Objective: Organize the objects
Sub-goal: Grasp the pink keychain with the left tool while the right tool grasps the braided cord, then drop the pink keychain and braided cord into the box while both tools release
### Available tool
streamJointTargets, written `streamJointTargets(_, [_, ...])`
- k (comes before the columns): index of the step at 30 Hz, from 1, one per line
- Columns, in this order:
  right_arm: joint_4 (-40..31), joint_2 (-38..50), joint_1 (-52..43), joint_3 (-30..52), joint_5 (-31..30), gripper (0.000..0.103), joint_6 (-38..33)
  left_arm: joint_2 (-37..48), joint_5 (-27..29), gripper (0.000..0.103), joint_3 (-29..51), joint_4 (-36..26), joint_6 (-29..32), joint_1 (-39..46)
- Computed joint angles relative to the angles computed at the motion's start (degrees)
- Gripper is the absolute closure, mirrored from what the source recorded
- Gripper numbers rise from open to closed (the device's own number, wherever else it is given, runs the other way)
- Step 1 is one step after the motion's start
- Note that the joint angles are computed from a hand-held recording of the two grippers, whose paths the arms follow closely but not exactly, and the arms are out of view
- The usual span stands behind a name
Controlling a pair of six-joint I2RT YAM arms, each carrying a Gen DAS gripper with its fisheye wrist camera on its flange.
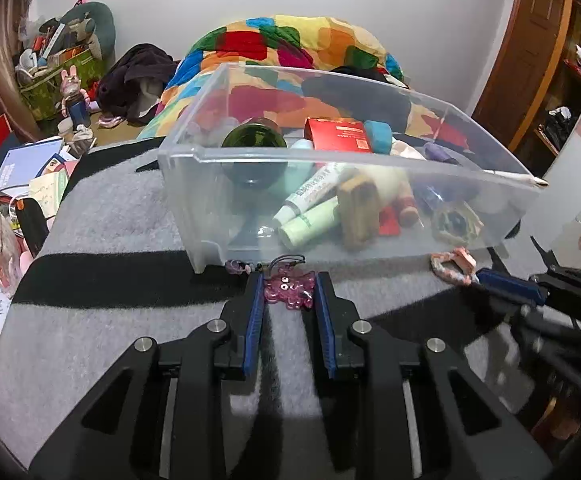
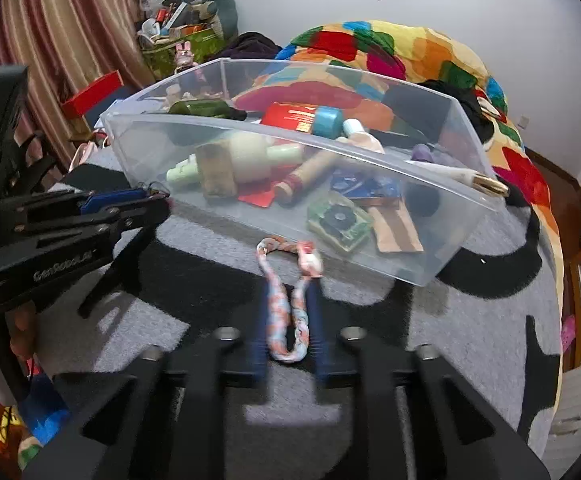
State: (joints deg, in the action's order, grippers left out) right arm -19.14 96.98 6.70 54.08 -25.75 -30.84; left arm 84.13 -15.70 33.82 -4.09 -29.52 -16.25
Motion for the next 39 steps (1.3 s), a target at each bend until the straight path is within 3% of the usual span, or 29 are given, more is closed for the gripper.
streamJointTargets(10, [-2.9, -4.4, -3.5, -1.3, -5.0, 0.094, -0.9, -10.2, 1.5, 0.078, -5.2, -1.1, -1.4, -2.6])
streamJointTargets(25, [-7.1, -12.2, -6.8, 1.9, -12.7, 0.094, 0.7, -21.8, -7.3, 0.078, 0.6, -9.5, 0.8, -10.6])
streamJointTargets(33, [-4.0, -12.0, -5.4, 5.3, -12.4, 0.094, 5.0, -22.0, -9.4, 0.078, 4.8, -9.1, 5.4, -9.0])
streamJointTargets(39, [-1.5, -8.1, -2.8, 8.3, -9.7, 0.094, 8.6, -18.2, -7.7, 0.078, 7.0, -6.5, 7.7, -5.5])
